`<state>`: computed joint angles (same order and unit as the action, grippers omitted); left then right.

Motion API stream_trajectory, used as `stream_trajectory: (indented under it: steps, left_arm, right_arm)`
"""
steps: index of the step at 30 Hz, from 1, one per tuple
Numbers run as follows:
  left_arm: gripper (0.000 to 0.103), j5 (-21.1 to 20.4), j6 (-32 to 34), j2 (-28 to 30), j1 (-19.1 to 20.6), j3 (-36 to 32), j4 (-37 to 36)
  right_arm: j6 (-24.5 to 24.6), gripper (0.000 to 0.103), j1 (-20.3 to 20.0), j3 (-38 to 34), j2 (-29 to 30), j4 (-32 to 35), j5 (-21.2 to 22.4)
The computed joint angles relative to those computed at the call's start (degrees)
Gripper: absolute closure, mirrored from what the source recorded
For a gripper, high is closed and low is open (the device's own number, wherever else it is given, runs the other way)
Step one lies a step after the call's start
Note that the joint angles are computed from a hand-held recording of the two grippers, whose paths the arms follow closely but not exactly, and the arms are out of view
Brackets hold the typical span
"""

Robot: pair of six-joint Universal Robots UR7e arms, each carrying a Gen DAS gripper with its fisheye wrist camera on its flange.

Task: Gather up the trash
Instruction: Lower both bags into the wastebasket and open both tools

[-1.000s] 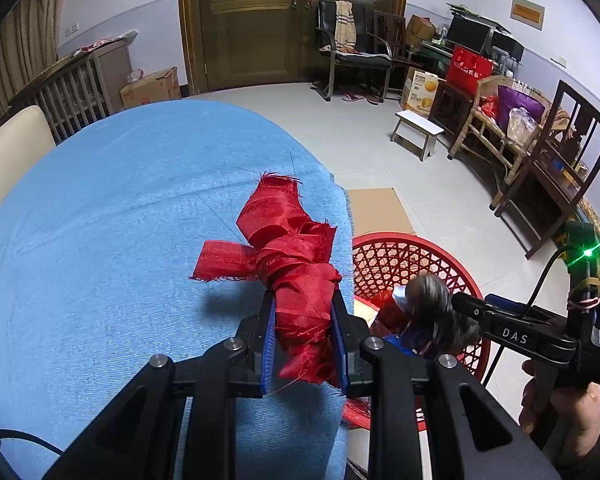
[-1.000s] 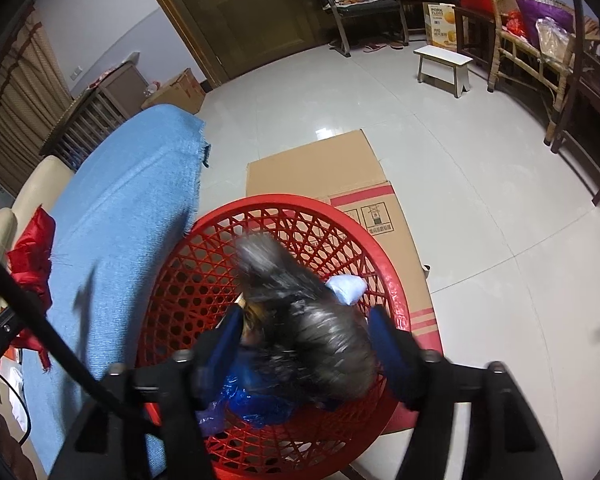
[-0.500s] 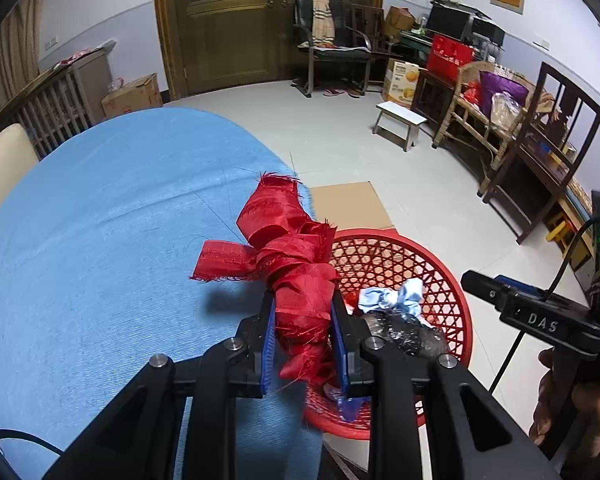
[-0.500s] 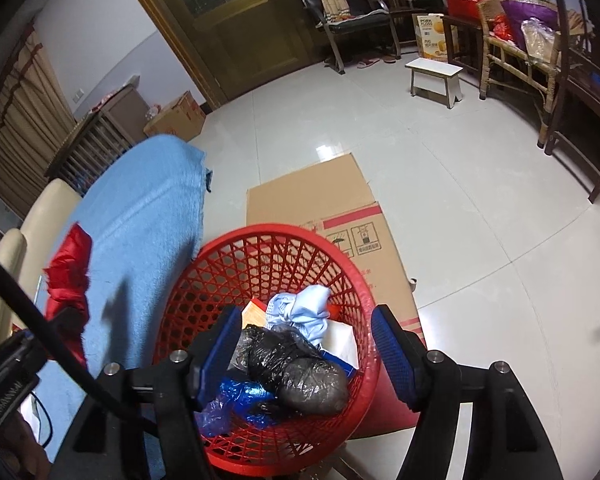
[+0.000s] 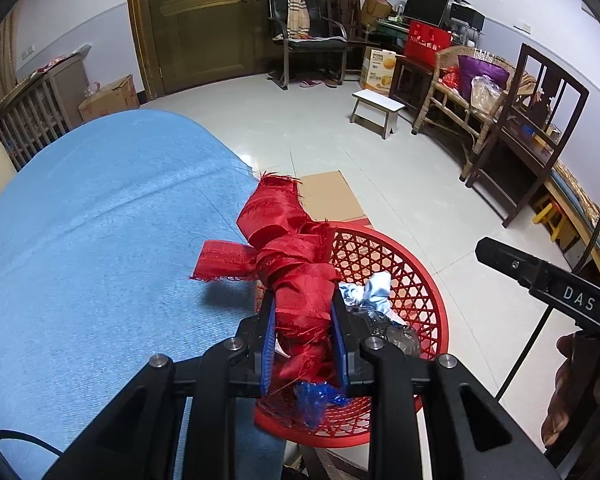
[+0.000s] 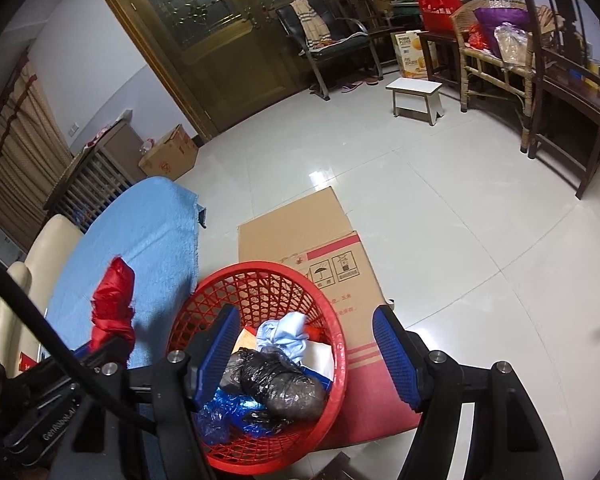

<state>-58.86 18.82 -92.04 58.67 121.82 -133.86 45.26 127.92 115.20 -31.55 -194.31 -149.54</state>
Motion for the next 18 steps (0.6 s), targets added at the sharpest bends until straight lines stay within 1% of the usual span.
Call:
stream_trajectory:
  steps: [15,18]
  left_arm:
    - [0.076,-0.46,-0.14,1.91,0.37,-0.46,0.57]
    - [0.075,-0.96,-0.24,2.62,0.73,-1.21,1.87]
  right_arm:
    - [0.97,0.031,-0.04,1.85,-0.75,-1.64,-0.37]
    - [1.15,0.031,0.02,2.06,-0.87,-1.74,-0.54]
